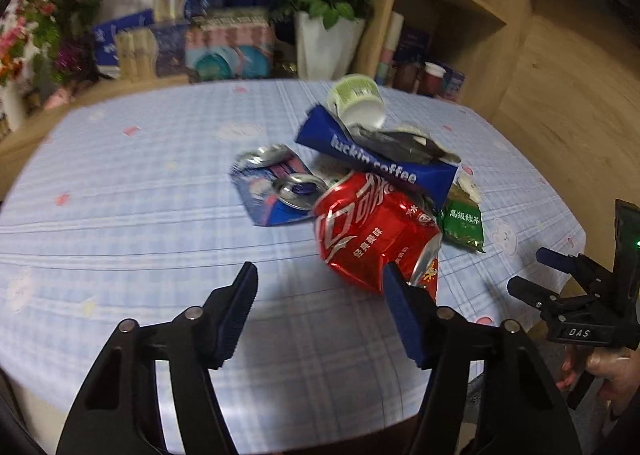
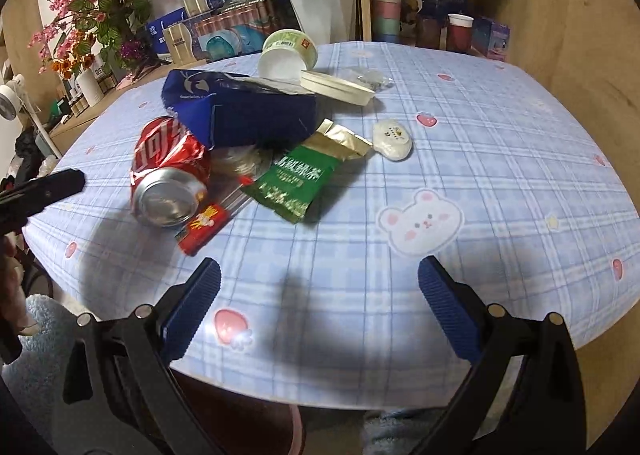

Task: Collect trash
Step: 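Reach the left tool to the crushed red Coca-Cola can and grasp it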

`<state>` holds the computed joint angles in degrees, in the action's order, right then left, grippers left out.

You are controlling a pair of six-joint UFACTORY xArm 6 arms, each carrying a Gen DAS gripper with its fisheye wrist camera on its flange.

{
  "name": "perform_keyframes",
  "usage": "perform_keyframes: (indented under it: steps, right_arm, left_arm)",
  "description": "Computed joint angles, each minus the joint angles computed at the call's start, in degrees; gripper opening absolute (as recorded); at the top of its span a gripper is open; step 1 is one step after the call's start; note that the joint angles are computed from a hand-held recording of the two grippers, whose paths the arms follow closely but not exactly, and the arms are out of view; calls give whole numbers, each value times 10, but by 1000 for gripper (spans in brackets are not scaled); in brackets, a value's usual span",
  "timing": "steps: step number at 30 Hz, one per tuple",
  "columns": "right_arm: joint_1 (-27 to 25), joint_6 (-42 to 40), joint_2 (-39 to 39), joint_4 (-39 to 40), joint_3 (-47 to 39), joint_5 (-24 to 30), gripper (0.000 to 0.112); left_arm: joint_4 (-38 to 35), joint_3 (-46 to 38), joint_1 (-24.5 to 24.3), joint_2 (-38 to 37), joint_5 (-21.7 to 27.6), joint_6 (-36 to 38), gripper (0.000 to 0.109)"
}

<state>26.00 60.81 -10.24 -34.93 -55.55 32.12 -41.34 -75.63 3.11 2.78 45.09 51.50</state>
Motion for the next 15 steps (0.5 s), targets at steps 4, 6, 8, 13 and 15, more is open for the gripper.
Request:
perform_keyframes:
  steps: [4, 6, 8, 13, 15]
  right_arm:
    - [-7, -4, 8, 6, -5, 0, 97]
    - [-9, -9, 11, 9, -7, 2, 97]
    - [-11, -16, 15, 14, -10, 2, 97]
    - [-15, -26, 21, 31, -10, -7, 97]
    - [-13, -30, 24, 28, -13, -4, 97]
  left_arm:
    - [7, -67, 0, 67, 46, -33, 57]
    - [0, -91, 2, 87, 68, -45, 57]
    - [-10, -116, 3, 107, 93, -52, 57]
    - [-10, -171, -3, 157, 126, -88, 57]
    - [-31, -189, 1, 173, 145, -100, 57]
